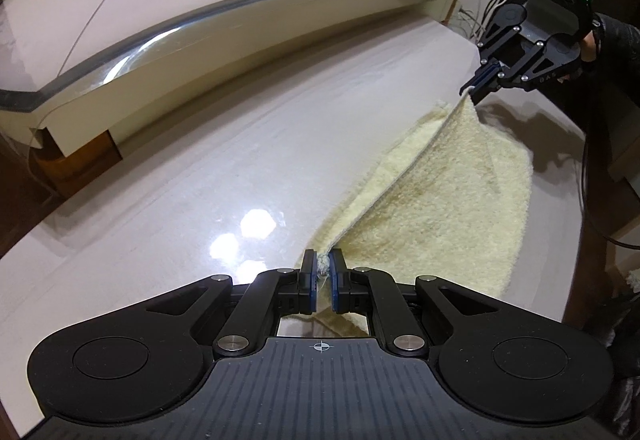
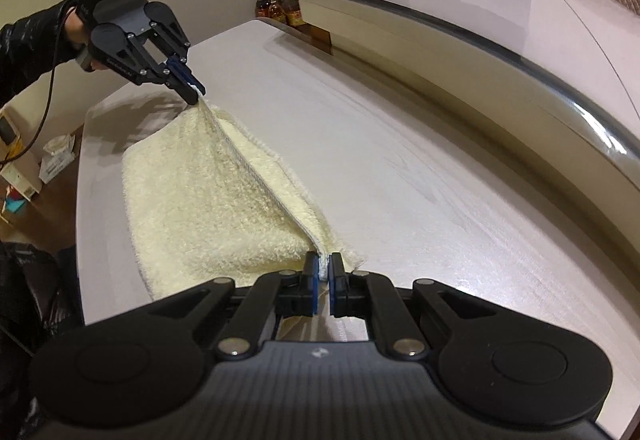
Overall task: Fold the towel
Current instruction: 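Hold the hem with the left gripper while the right gripper folds the edge over, then open the right gripper and withdraw it from the folded towel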
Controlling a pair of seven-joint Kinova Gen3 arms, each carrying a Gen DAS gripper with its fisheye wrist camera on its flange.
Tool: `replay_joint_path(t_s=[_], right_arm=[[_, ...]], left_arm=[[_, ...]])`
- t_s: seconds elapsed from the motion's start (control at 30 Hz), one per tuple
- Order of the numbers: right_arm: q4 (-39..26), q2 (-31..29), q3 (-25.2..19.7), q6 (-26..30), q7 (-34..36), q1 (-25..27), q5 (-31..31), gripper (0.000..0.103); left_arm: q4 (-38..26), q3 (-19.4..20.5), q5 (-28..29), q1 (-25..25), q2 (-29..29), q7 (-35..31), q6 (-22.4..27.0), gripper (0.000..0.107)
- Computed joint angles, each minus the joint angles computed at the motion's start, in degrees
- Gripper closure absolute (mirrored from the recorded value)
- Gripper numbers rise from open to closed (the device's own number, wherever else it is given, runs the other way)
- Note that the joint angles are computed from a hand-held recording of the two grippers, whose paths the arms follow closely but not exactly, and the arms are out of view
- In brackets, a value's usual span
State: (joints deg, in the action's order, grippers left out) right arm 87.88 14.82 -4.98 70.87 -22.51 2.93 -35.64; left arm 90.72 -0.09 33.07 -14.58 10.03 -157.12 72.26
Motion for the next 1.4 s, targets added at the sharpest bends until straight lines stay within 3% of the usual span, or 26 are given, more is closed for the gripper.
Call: replay_joint_path(t_s=[0.3, 0.4, 0.57, 0.6, 0.63, 0.83, 1.03, 1.17, 1.23, 1.3, 1.4], right_arm=[[1.8, -1.6, 0.6, -1.3, -2.5, -0.4, 0.4, 0.096], [2.7, -2.4, 1.0, -2.1, -3.5, -0.1, -0.2, 0.088], [4.6, -4.6, 2.0, -4.1, -4.4, 0.7, -0.5, 0.083], [5.0, -5.1, 2.3, -4.5, -4.4, 1.0, -0.9, 0.077], [5.7, -5.9, 3.1, -5.2, -4.5, 0.8, -1.3, 0.071], [11.8, -13.2, 5.3, -8.0, -2.8, 2.1, -6.6, 0.059], [19.3, -20.9, 9.0, -7.1, 0.6, 0.5, -14.0, 0.057], [22.5, -23.8, 10.8, -5.9, 0.5, -1.6, -16.5, 0.057], [23.8, -25.1, 11.5, -5.9, 0.2, -2.5, -17.0, 0.057], [25.0, -26.3, 12.0, -6.3, -0.8, -3.3, -17.7, 0.056], [26.8, -28.6, 11.6, -7.6, -3.4, -4.9, -18.7, 0.046]], left_arm=[[1.6, 0.0, -1.3, 1.0, -1.0, 0.4, -2.7, 0.100], [2.4, -0.2, -1.6, 1.2, -1.2, 0.8, -3.9, 0.098], [3.6, -0.6, -1.0, 0.9, -2.0, 0.9, -5.6, 0.086], [3.8, -0.6, -1.0, 0.9, -2.2, 0.8, -6.0, 0.082], [4.0, -0.7, -0.9, 0.8, -2.2, 0.7, -6.4, 0.079], [4.3, -1.5, 0.5, -0.3, -2.8, 0.2, -6.2, 0.072], [3.5, -2.2, 3.2, -2.4, -1.9, 1.2, -3.5, 0.064], [5.8, -1.8, -0.3, -0.6, -3.3, 0.6, -8.3, 0.063], [6.1, -1.9, 0.2, -0.8, -3.1, 0.2, -8.0, 0.065], [5.7, -2.0, 0.1, -1.0, -2.6, 0.6, -7.1, 0.056], [4.7, -2.5, 1.9, -2.3, -1.2, 2.8, -5.6, 0.051]])
